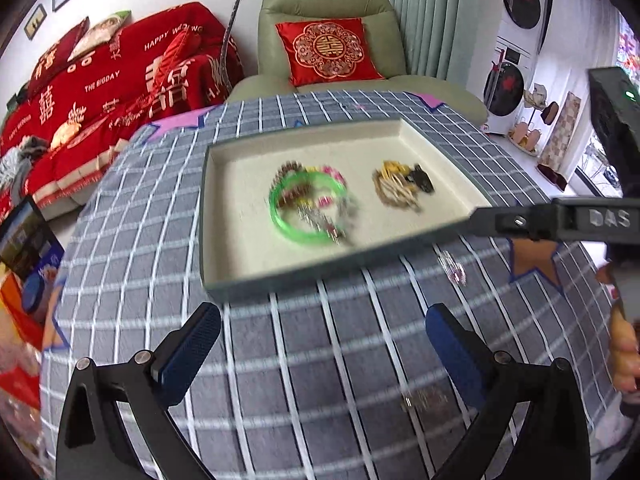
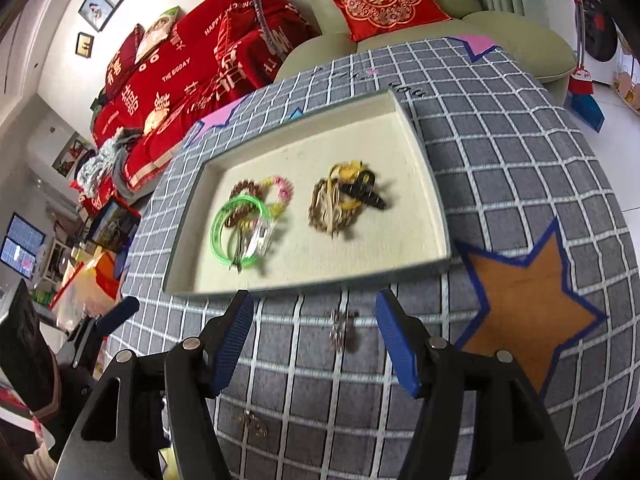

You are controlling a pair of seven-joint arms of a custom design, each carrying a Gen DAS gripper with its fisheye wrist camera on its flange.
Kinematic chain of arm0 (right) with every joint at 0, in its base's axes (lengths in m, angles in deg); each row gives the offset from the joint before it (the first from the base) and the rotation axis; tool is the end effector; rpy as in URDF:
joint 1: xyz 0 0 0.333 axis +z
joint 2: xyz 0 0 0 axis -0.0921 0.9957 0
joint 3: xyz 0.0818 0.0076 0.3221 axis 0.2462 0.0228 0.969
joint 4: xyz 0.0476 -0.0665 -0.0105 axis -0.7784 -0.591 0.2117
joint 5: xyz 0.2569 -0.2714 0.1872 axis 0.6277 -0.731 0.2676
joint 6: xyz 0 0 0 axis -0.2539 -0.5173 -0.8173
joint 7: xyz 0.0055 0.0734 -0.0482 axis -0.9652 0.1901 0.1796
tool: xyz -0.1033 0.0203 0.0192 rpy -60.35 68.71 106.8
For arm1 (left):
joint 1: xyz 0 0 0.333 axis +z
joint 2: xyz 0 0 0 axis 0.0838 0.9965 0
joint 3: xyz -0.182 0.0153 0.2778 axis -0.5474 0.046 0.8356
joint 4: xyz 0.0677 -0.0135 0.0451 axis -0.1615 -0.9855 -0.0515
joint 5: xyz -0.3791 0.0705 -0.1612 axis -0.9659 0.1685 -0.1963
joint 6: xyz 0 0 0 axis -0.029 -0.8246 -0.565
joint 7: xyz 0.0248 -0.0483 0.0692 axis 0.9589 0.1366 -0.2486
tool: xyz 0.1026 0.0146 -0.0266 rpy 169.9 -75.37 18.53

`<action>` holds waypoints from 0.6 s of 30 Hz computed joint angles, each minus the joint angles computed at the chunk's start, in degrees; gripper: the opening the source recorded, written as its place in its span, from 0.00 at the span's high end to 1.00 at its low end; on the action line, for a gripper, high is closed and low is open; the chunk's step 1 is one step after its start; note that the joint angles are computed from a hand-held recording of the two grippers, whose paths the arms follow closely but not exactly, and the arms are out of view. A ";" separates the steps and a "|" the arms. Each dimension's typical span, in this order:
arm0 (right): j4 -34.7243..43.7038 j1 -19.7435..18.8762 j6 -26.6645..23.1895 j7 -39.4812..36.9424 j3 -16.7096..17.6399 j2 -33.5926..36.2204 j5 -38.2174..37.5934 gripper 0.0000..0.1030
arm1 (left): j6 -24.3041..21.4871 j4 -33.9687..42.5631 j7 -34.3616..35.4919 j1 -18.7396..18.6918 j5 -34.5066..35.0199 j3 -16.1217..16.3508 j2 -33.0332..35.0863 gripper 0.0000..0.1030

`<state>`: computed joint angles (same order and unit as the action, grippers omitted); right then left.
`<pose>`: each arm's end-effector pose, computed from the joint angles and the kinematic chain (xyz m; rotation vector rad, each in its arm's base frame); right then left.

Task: Organize jewelry
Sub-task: 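Withdraw both tools toward the heart pendant and silver charm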

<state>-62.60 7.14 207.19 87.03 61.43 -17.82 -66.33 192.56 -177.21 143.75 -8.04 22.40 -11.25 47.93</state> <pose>0.5579 0.1456 0.4620 -1.3949 2.1148 -0.2286 0.6062 -0.3166 0.4497 -1.2671 2.4237 -0.8910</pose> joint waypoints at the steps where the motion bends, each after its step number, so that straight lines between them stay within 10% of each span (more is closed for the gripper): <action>1: 0.01 -0.07 -0.51 0.62 0.17 0.04 -1.12 0.35 | 0.02 -1.35 0.98 0.53 -1.21 -0.67 -0.95 0.00; 18: 0.94 0.57 -5.68 2.42 0.15 3.53 -6.52 0.35 | 2.05 -8.16 -2.28 -3.37 2.78 0.37 -3.63 0.00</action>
<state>-61.66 7.71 201.52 89.45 61.58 -14.29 -72.85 194.61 -185.37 141.46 -11.41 25.18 -10.88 44.30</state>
